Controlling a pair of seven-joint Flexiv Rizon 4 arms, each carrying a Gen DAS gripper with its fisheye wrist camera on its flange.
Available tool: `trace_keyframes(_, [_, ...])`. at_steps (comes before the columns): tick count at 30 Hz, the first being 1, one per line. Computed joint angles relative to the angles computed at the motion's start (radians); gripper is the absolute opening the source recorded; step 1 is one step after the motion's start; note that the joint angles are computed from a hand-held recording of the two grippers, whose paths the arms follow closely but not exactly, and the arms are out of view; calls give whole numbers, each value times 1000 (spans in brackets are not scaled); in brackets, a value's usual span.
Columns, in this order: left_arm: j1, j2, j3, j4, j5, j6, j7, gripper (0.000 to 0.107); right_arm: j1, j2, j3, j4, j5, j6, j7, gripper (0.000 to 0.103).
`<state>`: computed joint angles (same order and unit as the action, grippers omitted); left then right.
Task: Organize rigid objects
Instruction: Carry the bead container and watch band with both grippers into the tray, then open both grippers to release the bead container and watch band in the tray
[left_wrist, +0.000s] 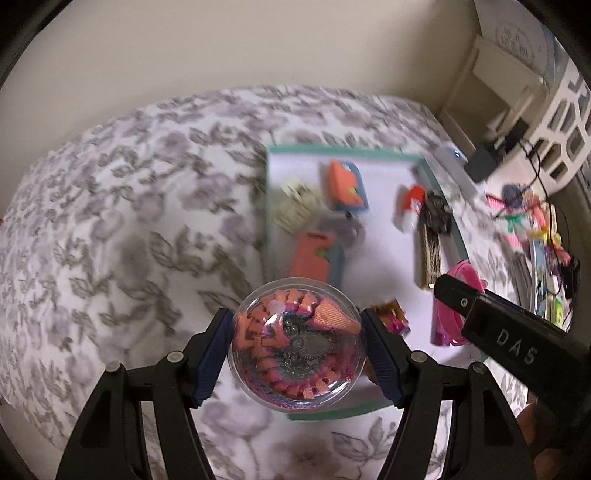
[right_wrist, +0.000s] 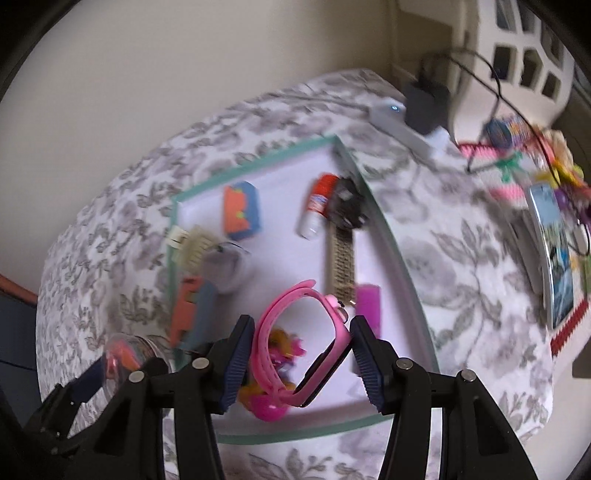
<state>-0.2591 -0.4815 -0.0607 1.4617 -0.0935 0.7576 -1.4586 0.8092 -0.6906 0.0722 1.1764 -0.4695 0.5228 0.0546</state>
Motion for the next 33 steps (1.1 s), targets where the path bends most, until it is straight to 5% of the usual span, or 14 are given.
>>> trace_keyframes(9, [-8, -24, -15, 17, -13, -50, 33, 72, -37, 7, 40, 67, 84, 24, 12, 57])
trace_keyframes(18, [-17, -3, -4, 49, 11, -5, 42, 74, -37, -4, 41, 69, 110, 42, 8, 61])
trace_keyframes(21, [-13, 6, -3, 62, 12, 16, 45, 81, -32, 4, 33, 87, 98, 65, 25, 76])
trace_keyframes(33, [-1, 72, 18, 144, 38, 116, 12, 87, -5, 57, 10, 162, 4, 113, 115, 84])
